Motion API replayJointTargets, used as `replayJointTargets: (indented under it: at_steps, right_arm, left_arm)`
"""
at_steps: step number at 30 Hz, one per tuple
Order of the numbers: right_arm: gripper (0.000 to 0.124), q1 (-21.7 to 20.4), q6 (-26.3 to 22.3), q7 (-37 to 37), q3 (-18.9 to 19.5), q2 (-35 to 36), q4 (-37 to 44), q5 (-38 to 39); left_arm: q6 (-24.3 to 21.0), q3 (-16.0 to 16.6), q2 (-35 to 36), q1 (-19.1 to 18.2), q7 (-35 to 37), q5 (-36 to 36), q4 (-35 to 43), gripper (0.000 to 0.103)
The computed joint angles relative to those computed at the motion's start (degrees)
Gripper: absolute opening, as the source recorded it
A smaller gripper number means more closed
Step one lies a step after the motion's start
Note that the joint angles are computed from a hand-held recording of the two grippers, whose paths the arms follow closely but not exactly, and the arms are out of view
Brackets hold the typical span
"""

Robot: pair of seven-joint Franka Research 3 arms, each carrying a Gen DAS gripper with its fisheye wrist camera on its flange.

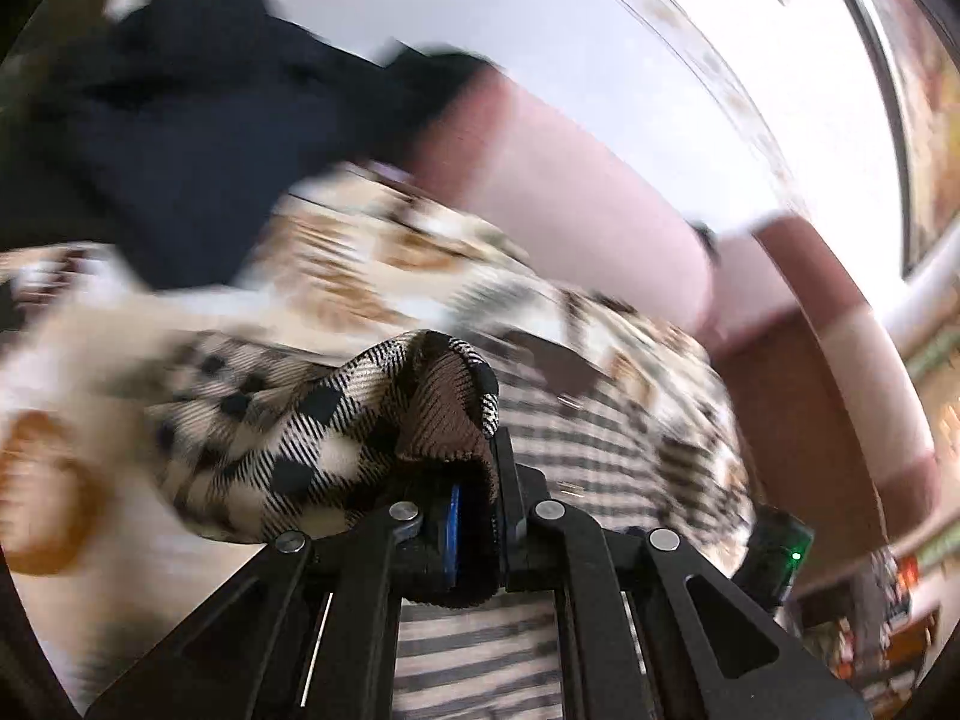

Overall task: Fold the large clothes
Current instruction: 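Lift the held sleeve and fold it across the shirt body, open left gripper, then grasp the other brown-cuffed sleeve end with the right gripper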

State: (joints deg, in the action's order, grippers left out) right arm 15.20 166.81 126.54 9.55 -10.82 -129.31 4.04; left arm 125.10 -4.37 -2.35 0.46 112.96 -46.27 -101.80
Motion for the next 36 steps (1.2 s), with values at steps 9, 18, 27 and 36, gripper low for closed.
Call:
replayJointTargets:
  at_steps: [9,18,27,36]
  right_arm:
    - [0.092,-8.3,-3.3,1.3,-2.3,-21.4,-19.8,3.2]
    - [0.092,-7.7,-5.4,-5.9,-4.6,-25.0,-22.6,8.0]
    - [0.092,-1.7,-6.3,-12.3,-6.0,-6.0,-9.8,15.1]
    - [0.004,-2.3,-13.3,-13.7,-4.0,0.4,2.0,4.1]
  left_arm:
    - [7.0,-10.0,4.7,-12.1,-6.6,6.2,-2.3,0.022]
    - [12.2,-6.7,-9.2,-13.7,-2.9,9.9,-19.1,0.061]
    - [25.4,2.4,-9.5,-10.4,-11.3,12.6,-25.1,0.061]
    - [28.5,2.4,-6.9,-5.7,-15.9,16.8,-23.8,0.061]
